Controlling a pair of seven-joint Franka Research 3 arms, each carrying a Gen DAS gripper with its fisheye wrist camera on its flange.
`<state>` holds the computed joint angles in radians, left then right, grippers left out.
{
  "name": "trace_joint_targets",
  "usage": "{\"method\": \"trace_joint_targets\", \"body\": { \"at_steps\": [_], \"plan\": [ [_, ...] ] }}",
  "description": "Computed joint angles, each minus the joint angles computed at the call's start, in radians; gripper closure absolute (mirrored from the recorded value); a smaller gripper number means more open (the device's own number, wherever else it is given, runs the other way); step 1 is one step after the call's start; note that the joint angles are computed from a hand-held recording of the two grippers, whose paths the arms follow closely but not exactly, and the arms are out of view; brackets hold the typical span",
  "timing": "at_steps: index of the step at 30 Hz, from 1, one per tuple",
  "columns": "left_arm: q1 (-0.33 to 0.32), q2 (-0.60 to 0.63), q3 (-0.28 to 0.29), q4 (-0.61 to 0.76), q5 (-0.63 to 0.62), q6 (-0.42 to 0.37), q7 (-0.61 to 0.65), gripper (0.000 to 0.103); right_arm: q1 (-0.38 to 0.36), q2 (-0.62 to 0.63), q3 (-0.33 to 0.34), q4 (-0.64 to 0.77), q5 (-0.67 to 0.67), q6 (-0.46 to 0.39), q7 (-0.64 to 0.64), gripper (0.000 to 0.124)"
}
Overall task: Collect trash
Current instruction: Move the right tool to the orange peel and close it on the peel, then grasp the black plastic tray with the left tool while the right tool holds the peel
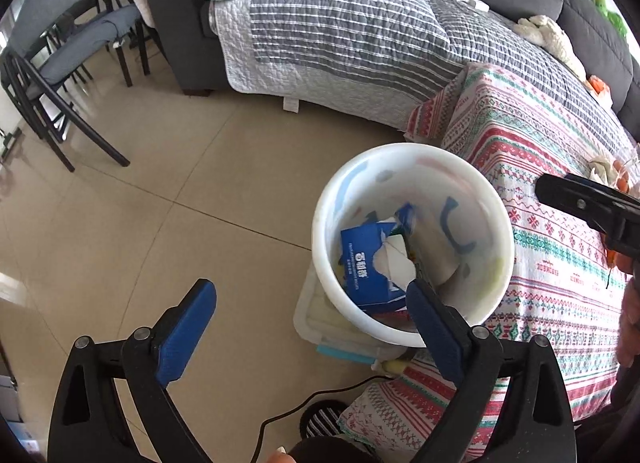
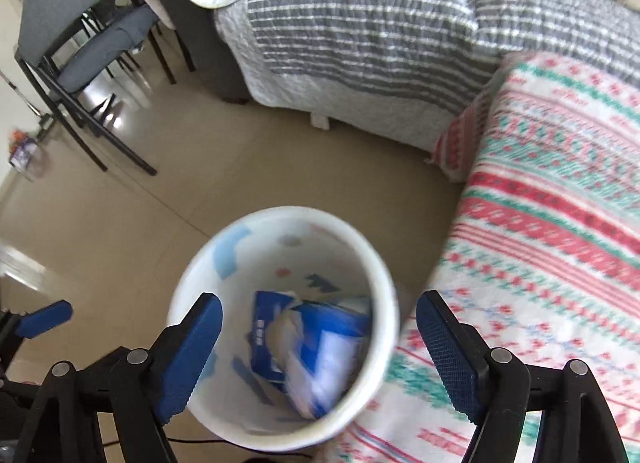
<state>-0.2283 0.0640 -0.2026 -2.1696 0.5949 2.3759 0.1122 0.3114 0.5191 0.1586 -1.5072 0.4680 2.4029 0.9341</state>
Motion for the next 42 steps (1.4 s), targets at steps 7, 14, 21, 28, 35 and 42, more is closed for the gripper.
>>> {"method": "trace_joint_targets", "body": {
  "at_steps": [7, 14, 21, 28, 35, 42],
  "plan": [
    [-0.014, 0.046, -0.004, 0.069, -0.009, -0.005, 0.042, 0.006, -0.014, -0.059, -0.069, -0.070, -0.103, 0.044, 0.046, 0.039],
    [-0.047, 0.127, -0.003, 0.188, -0.022, -0.023, 0.101, 0.006, -0.073, -0.065, -0.121, -0.074, -0.180, 0.052, 0.087, 0.038],
    [-0.081, 0.209, 0.005, 0.318, -0.030, -0.039, 0.157, 0.006, -0.099, 0.014, -0.177, 0.022, -0.288, -0.019, 0.211, 0.038],
    [-0.115, 0.306, 0.017, 0.463, -0.051, -0.060, 0.214, 0.006, -0.127, 0.133, -0.198, 0.169, -0.353, -0.142, 0.320, 0.048],
    [-0.154, 0.406, 0.027, 0.613, -0.079, -0.109, 0.285, 0.006, -0.161, 0.148, -0.177, 0.187, -0.349, -0.147, 0.280, 0.091],
    [-0.208, 0.537, 0.041, 0.818, -0.106, -0.164, 0.336, 0.006, -0.214, 0.102, -0.165, 0.155, -0.291, -0.153, 0.206, 0.108]
  ]
}}
